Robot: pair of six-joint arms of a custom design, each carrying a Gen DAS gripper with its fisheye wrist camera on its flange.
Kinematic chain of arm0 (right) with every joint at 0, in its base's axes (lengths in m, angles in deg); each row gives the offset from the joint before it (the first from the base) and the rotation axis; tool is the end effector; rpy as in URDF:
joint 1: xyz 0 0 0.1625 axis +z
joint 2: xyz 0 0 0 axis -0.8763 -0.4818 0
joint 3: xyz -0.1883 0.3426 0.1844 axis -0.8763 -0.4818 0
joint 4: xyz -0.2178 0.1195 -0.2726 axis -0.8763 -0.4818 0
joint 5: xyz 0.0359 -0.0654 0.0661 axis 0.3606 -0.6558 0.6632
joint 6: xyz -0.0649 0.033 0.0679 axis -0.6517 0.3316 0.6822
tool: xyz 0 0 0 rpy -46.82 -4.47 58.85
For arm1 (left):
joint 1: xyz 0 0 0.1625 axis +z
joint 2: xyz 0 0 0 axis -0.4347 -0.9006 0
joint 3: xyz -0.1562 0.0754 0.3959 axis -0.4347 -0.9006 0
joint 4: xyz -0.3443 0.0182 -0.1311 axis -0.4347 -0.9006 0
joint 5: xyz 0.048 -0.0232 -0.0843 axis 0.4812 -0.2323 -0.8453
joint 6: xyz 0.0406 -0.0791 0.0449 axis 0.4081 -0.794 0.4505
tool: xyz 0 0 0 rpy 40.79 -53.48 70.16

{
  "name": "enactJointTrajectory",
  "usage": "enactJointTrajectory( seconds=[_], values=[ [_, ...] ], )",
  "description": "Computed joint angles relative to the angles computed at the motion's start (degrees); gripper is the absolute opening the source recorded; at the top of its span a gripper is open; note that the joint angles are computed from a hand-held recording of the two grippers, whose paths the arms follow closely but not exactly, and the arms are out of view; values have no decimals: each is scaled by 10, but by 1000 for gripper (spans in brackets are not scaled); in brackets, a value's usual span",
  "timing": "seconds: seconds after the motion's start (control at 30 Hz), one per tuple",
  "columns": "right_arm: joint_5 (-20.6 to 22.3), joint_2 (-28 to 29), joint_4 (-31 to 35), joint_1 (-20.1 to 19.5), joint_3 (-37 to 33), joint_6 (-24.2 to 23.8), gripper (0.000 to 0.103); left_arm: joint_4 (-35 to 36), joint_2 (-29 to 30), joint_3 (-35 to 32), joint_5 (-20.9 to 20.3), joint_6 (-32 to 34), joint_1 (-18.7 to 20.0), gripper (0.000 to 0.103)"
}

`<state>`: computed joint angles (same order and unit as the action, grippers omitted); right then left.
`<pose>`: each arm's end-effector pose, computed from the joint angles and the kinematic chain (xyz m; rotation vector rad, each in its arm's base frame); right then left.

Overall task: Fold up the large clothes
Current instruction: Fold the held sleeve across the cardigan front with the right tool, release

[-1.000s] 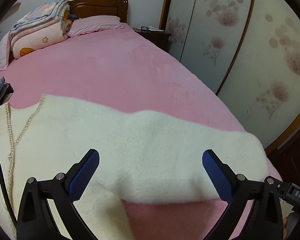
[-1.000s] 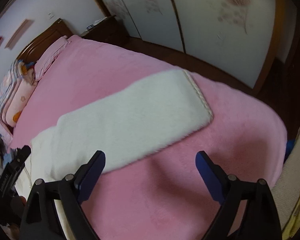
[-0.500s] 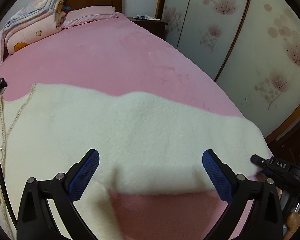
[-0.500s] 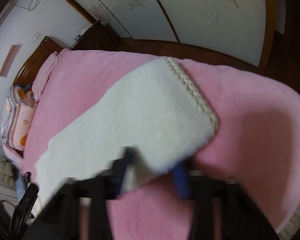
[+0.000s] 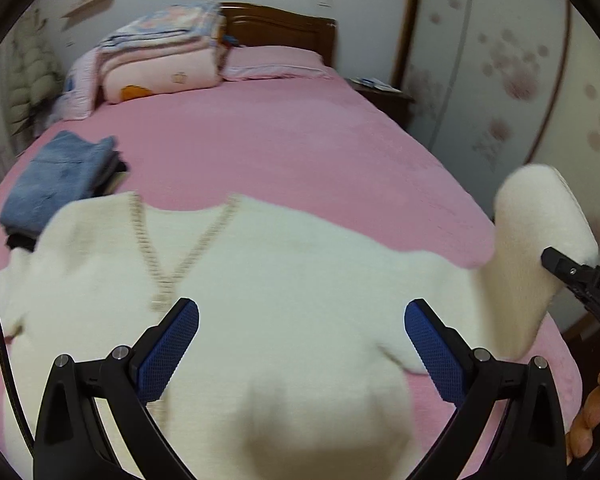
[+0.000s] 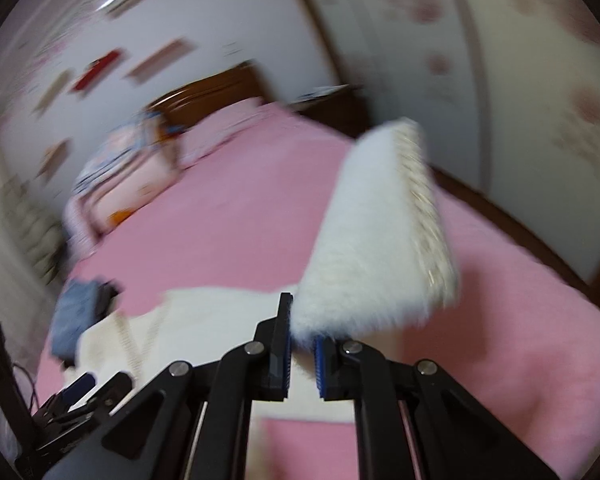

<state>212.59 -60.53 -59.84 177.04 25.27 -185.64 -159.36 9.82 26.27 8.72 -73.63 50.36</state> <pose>0.1952 -0.2887 0.3795 -0.3407 -2.1680 1.3898 -0.3892 -0.3970 0.1566 0.8109 2.4363 -0.7193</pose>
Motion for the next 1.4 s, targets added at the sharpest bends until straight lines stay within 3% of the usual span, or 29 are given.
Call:
enactJointTrajectory(
  seconds=[0.23, 0.4, 0.5, 0.53, 0.67, 0.7, 0.87, 0.97, 1.07, 1.13, 1.23, 1.27, 1.3, 1.33, 1.4],
  values=[
    [-101, 189, 28, -10, -93, 0, 9, 50, -74, 43, 51, -10, 55, 102],
    [-119, 320, 69, -22, -132, 29, 11, 53, -96, 63, 24, 5, 101, 102],
    [-114, 362, 99, -32, -137, 59, 16, 40, -89, 62, -4, 25, 119, 102],
    [-116, 365, 108, -36, -135, 73, 17, 30, -88, 64, -20, 34, 124, 102],
    [-173, 326, 94, -48, -102, 84, 42, 7, -75, 59, -92, 59, 133, 102],
    [-175, 322, 95, -45, -100, 88, 44, 4, -69, 55, -114, 66, 137, 102],
    [-143, 288, 96, -16, -58, 100, 44, -10, -43, 45, -190, 68, 154, 100],
    [-123, 262, 98, -3, -23, 120, 44, -17, -27, 41, -214, 60, 163, 95],
    [-131, 240, 88, 2, 11, 147, 44, -19, -5, 28, -232, 50, 179, 82],
    [-135, 225, 79, 3, 33, 163, 44, -20, 6, 20, -254, 43, 189, 59],
    [-125, 214, 75, 7, 59, 185, 44, -12, 28, 3, -271, 31, 198, 48],
    [-120, 212, 77, 7, 65, 189, 44, -8, 36, -4, -269, 28, 197, 47],
    [-118, 210, 78, 7, 69, 190, 44, -6, 42, -9, -265, 30, 196, 37],
    [-115, 208, 80, 5, 73, 190, 44, 1, 49, -15, -255, 32, 192, 17],
    [-109, 202, 80, 4, 79, 187, 44, 44, 65, -42, -230, 42, 183, 10]
  ],
)
